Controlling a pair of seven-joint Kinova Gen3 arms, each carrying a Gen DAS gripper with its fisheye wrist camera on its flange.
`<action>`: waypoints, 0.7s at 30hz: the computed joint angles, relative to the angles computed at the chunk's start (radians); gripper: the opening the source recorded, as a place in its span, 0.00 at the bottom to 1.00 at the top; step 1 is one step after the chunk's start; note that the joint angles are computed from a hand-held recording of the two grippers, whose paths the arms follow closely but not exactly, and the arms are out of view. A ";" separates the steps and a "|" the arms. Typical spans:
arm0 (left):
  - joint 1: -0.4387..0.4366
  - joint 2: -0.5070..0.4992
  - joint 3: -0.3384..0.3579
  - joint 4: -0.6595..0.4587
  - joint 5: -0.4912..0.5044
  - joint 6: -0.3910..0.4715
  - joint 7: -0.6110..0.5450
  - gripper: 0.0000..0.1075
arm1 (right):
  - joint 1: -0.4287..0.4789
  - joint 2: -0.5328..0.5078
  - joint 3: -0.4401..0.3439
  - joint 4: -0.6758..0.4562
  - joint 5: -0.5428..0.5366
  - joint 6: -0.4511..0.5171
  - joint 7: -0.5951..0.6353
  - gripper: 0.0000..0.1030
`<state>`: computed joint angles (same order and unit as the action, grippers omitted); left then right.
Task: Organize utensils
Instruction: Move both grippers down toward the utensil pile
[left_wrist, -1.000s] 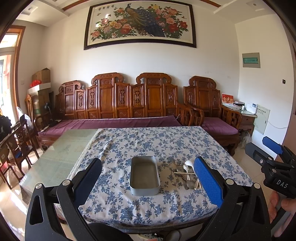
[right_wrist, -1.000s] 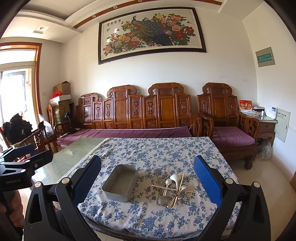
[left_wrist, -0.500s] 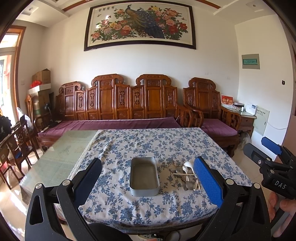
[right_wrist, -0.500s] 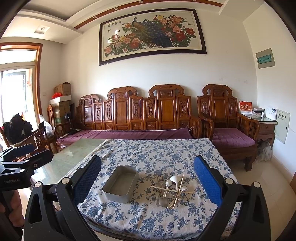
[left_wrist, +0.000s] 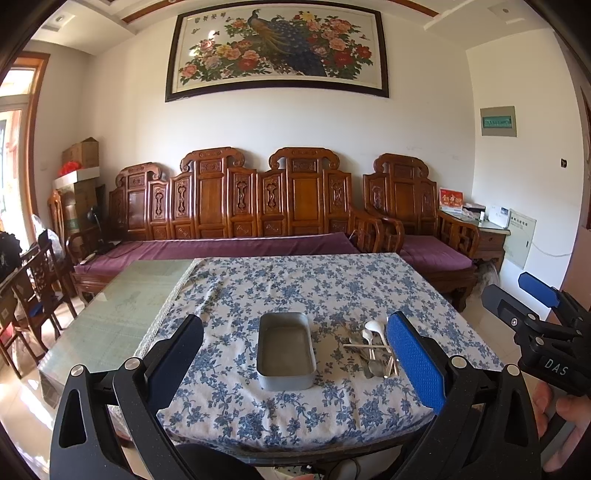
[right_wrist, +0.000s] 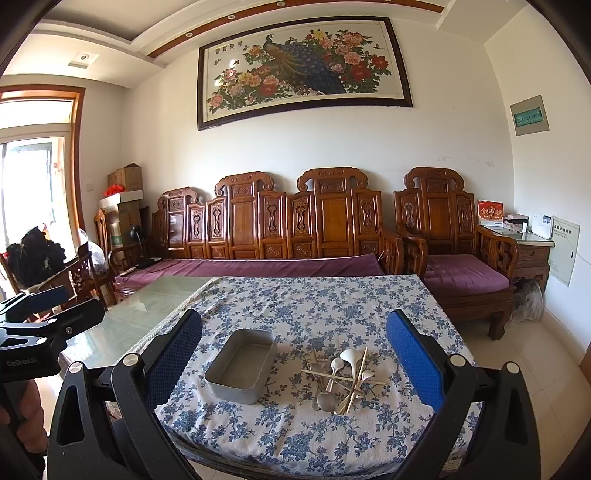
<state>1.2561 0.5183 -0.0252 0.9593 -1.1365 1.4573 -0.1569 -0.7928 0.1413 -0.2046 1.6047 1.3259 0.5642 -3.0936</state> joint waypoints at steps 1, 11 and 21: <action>-0.004 0.002 0.001 0.001 0.004 -0.002 0.000 0.90 | 0.002 0.002 -0.001 -0.006 -0.012 -0.001 0.016 0.98; -0.116 0.006 0.021 0.038 0.108 -0.117 -0.060 0.90 | 0.048 0.077 0.053 -0.061 -0.172 -0.069 0.192 0.89; -0.243 0.051 0.013 0.033 0.258 -0.264 -0.163 0.90 | 0.115 0.213 0.116 -0.152 -0.436 -0.149 0.451 0.70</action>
<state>1.0131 0.5697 -0.0125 0.9920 -0.8781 1.1933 -0.3197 -0.6783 0.3547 -0.0885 1.4529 0.8896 0.4147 -2.6429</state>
